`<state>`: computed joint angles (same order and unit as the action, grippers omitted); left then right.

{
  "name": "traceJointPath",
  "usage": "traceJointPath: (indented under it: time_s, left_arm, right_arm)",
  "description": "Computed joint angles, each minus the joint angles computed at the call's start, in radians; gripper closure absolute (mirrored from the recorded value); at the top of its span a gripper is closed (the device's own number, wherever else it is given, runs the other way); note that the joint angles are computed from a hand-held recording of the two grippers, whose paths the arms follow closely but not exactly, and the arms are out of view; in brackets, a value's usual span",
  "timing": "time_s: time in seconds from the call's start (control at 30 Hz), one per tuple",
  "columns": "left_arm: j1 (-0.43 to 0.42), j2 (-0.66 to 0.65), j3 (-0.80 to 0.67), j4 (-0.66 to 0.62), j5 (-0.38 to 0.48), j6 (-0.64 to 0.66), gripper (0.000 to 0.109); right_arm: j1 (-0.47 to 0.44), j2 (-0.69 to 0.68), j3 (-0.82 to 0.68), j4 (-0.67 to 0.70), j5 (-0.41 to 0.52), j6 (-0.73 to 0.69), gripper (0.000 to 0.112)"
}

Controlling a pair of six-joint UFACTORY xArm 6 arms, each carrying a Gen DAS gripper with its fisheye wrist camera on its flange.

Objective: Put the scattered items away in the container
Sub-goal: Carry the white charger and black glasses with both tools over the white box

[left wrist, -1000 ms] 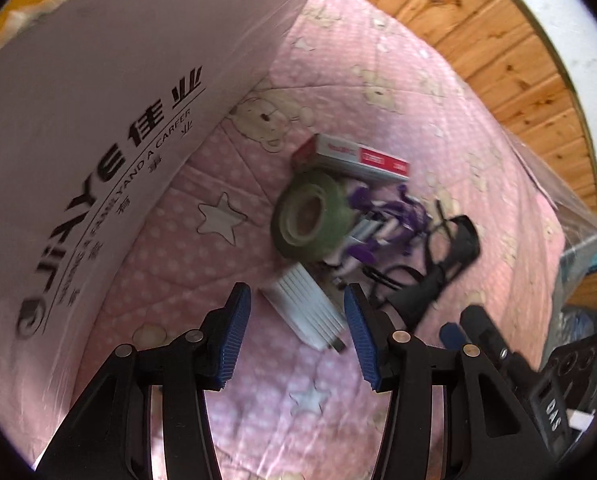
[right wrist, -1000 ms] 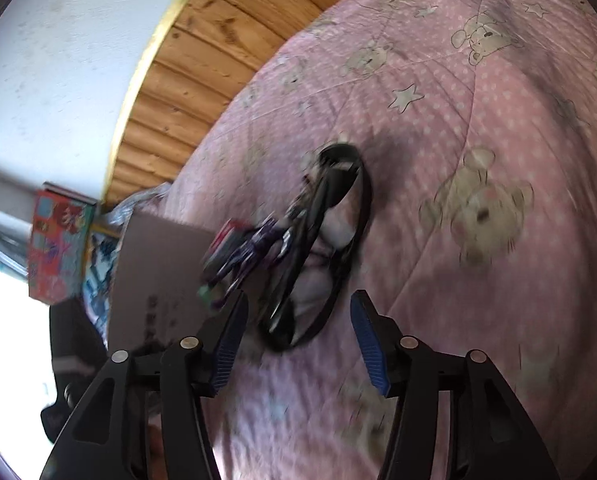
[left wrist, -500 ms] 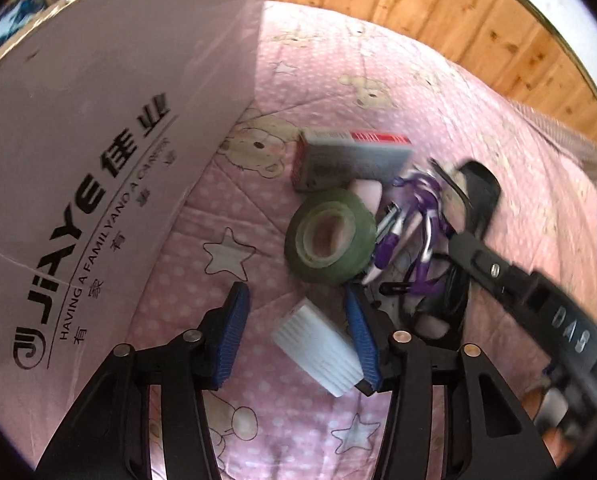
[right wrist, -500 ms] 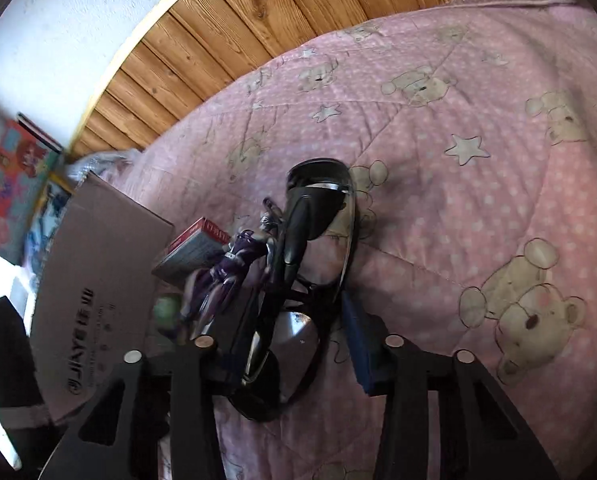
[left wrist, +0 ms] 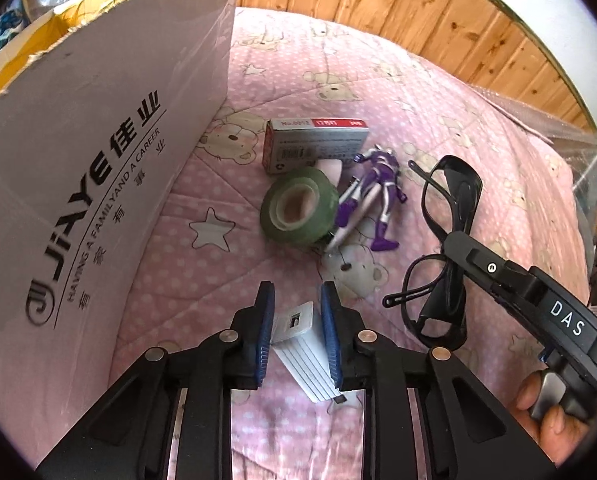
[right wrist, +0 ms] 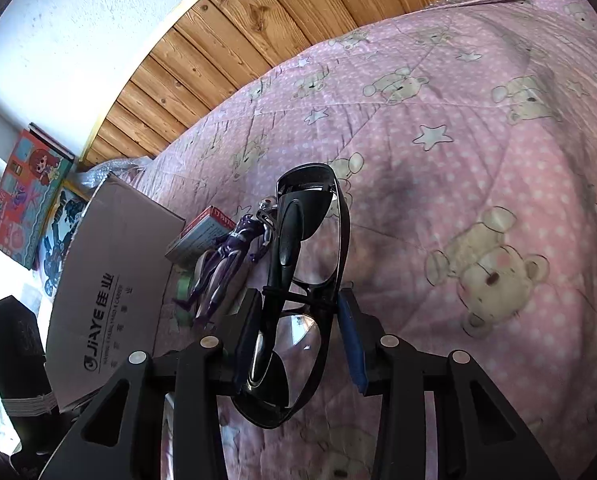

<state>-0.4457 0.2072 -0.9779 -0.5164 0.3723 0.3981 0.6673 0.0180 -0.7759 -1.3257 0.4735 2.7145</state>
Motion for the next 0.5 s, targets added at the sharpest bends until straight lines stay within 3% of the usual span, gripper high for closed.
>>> traceJointPath:
  time_s: [0.5]
  left_arm:
    - [0.016,-0.193,0.162,-0.079,-0.014,0.135,0.087]
  right_arm:
    - [0.14,-0.073,0.022,0.076,0.123,0.004,0.072]
